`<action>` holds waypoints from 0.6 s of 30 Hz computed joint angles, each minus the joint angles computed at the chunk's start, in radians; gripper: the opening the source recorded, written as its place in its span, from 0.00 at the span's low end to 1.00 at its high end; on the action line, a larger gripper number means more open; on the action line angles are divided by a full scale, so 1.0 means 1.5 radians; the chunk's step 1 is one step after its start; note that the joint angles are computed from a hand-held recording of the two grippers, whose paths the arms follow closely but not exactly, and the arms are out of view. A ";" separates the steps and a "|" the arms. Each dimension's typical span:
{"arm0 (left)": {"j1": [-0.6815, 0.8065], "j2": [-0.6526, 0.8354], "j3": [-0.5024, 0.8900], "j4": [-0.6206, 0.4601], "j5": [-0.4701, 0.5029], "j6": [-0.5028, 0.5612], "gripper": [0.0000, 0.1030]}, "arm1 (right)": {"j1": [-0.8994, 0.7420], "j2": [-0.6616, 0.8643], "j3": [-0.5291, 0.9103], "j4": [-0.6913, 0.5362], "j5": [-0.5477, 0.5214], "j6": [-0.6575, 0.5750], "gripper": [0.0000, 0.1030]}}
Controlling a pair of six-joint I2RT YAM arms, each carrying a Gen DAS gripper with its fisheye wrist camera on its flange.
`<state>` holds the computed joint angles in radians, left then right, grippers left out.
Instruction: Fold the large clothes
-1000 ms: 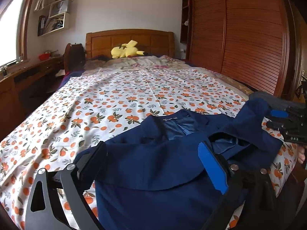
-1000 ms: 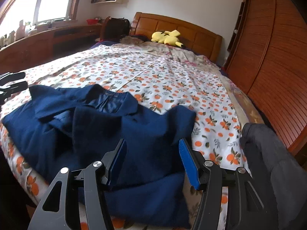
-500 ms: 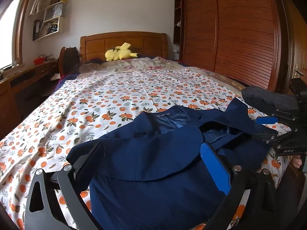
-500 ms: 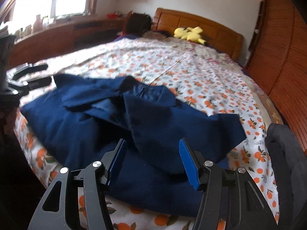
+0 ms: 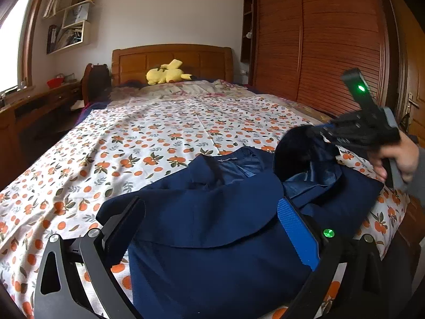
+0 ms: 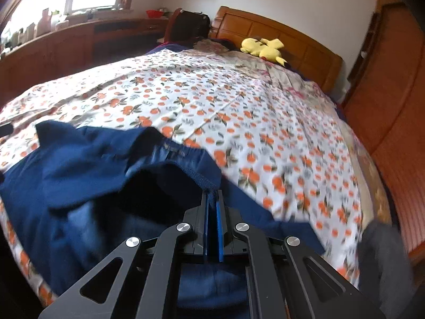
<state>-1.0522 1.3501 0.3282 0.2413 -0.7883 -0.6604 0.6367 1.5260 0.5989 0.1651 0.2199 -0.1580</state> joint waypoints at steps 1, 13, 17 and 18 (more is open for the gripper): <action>0.002 -0.003 -0.003 0.001 0.001 -0.001 0.97 | 0.005 0.022 0.030 -0.008 0.002 -0.007 0.04; 0.040 -0.057 -0.036 -0.013 0.026 0.004 0.97 | 0.033 0.089 0.152 -0.024 0.031 0.012 0.24; 0.050 -0.076 -0.047 -0.016 0.029 0.001 0.97 | 0.049 0.051 0.124 -0.008 0.041 0.019 0.49; 0.053 -0.077 -0.048 -0.017 0.031 0.000 0.97 | 0.055 0.038 0.115 -0.009 0.038 0.019 0.49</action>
